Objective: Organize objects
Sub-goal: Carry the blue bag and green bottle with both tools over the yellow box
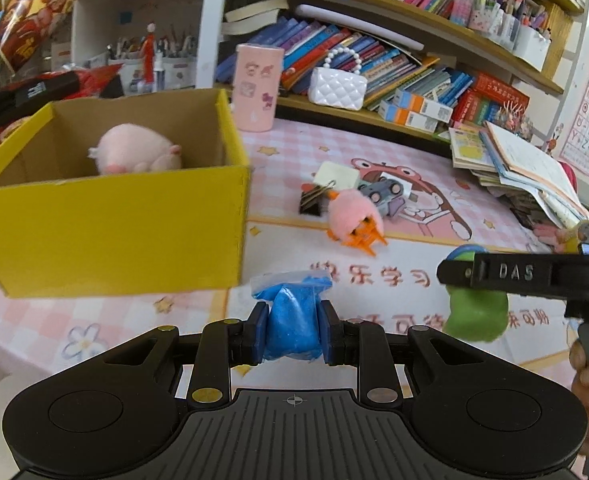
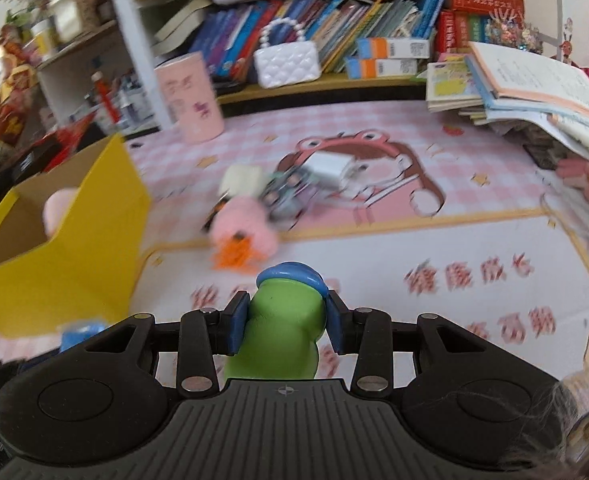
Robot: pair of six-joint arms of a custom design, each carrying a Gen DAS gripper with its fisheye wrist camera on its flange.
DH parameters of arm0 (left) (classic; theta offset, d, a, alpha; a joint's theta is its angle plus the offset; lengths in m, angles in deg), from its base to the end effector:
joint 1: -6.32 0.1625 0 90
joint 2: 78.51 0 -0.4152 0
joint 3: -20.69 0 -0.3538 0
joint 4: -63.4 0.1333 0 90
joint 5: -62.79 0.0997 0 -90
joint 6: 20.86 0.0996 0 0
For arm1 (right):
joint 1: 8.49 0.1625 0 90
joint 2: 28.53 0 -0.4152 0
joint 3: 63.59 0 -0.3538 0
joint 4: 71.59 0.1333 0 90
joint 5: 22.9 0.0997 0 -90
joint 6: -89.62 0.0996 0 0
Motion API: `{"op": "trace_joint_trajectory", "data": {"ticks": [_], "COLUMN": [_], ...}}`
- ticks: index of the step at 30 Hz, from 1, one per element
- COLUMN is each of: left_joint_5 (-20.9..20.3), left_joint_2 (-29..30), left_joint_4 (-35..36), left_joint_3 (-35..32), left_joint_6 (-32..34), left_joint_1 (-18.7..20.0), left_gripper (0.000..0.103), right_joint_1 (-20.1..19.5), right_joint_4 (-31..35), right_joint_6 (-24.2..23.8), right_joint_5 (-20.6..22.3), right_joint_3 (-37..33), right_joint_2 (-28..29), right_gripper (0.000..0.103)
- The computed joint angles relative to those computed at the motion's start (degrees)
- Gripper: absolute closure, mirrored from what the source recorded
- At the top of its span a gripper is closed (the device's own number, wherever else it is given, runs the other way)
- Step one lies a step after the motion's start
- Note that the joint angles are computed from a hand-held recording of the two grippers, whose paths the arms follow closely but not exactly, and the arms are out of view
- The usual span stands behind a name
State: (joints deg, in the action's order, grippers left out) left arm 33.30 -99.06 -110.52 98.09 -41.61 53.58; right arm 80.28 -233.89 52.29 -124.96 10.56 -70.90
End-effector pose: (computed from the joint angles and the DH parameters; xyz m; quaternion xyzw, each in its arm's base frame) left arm -0.3090 -0.6585 0.0137 0.0444 0.8469 -0.4297 0.3102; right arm 0.0964 -0.7488 0.2467 0.2545 -0.8983 0.2925 0.2067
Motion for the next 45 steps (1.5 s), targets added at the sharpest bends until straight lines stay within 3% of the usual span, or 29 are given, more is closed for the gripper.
{"op": "trace_joint_trajectory", "data": {"ticks": [9, 16, 24, 35, 40, 45], "left_joint_5": [2.25, 4.44, 7.17, 11.25, 13.96, 15.83], "left_joint_2": [-7.03, -11.82, -16.60, -21.31, -20.86, -16.51], "left_joint_4": [-1.74, -0.75, 2.58, 4.11, -3.94, -24.46], "left_joint_3": [14.07, 22.99, 30.90, 37.52, 37.19, 31.02], "left_joint_6": [-6.87, -13.24, -20.96, -25.51, -17.24, 5.06], "left_joint_1": [-2.40, -4.32, -6.21, -7.78, -7.66, -6.22], "left_gripper": [0.079, 0.079, 0.079, 0.079, 0.079, 0.079], "right_joint_1": [1.72, 2.63, 3.73, 5.94, 7.18, 8.50], "right_joint_4": [-5.28, -7.38, -9.28, -12.31, -14.03, -14.18], "right_joint_6": [-3.36, -4.11, -4.23, -4.32, -3.46, -1.41], "right_joint_5": [0.90, 1.69, 2.93, 4.37, 5.14, 7.23], "right_joint_3": [14.37, 21.74, 27.41, 30.72, 28.53, 22.72], "right_joint_2": [-5.48, -8.03, -9.37, -8.82, -7.46, -4.75], "right_gripper": [0.066, 0.066, 0.066, 0.066, 0.066, 0.066]}}
